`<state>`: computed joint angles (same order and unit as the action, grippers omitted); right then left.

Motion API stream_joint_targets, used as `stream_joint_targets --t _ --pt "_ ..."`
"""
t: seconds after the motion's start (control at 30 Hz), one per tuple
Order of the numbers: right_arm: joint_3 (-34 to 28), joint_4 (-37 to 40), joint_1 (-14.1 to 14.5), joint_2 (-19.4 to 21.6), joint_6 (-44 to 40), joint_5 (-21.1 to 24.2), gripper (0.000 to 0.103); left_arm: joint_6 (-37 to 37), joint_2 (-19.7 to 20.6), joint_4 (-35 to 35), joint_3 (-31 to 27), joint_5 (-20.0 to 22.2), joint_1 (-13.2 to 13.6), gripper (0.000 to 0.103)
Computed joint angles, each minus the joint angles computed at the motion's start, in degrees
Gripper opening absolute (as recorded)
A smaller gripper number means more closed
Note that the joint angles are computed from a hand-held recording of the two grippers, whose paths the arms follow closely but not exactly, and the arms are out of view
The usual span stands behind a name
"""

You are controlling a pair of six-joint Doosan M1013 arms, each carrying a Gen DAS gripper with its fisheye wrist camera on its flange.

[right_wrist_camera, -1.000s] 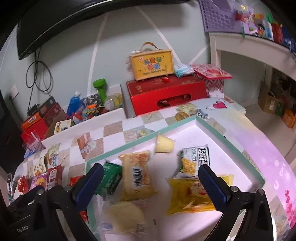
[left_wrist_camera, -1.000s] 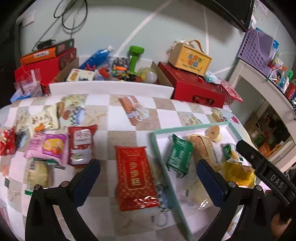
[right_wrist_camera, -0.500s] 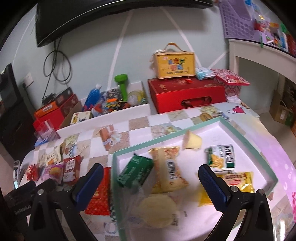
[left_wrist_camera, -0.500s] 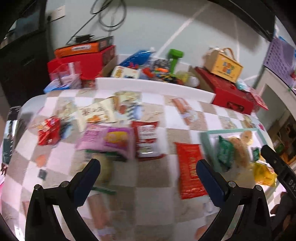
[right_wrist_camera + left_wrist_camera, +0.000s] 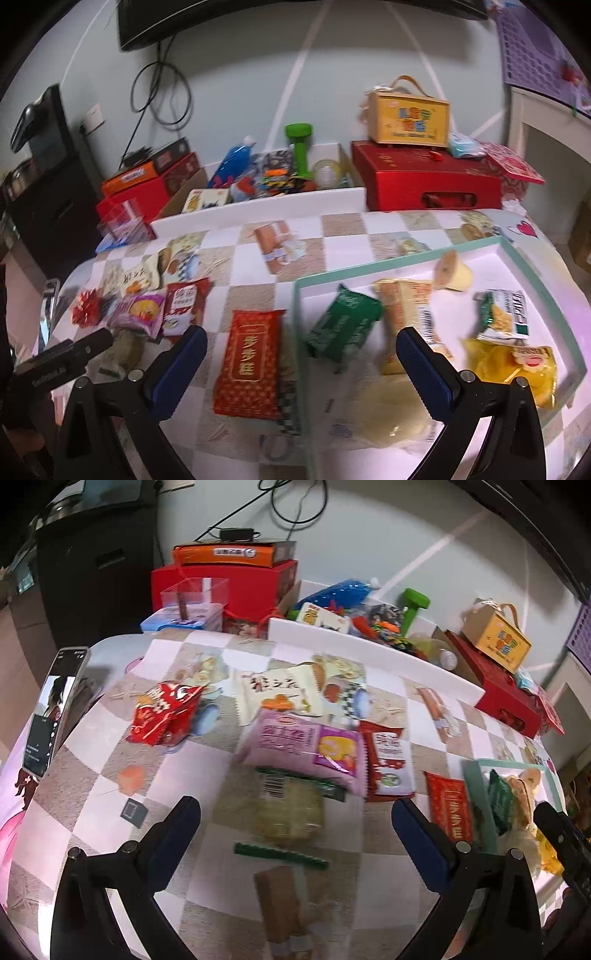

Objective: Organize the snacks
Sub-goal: 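Move both tools back over the snack pile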

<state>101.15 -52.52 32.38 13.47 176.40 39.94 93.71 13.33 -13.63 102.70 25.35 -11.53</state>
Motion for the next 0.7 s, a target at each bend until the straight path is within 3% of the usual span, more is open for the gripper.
stream_joint_targets --t 0.3,0.47,0.57,0.7 --pt "-2.26 9.24 -0.37 2.46 -10.01 -4.25 0.103 -4.09 0.67 3.08 0.78 -3.28 0.42 0.103" --pt "-3.08 14.21 -0.81 4.08 -14.54 -5.74 0.103 -1.99 2.15 1.54 -0.03 -1.51 0.51 0.103" --pt "-3.6 16.13 -0.98 4.78 -16.32 -5.35 0.094 4.19 3.11 -6.3 -0.71 0.83 1.33 0.103" --pt "-4.27 16.08 -0.91 5.41 -17.05 -3.98 0.086 1.75 3.92 -4.24 -1.11 1.68 1.09 0.103"
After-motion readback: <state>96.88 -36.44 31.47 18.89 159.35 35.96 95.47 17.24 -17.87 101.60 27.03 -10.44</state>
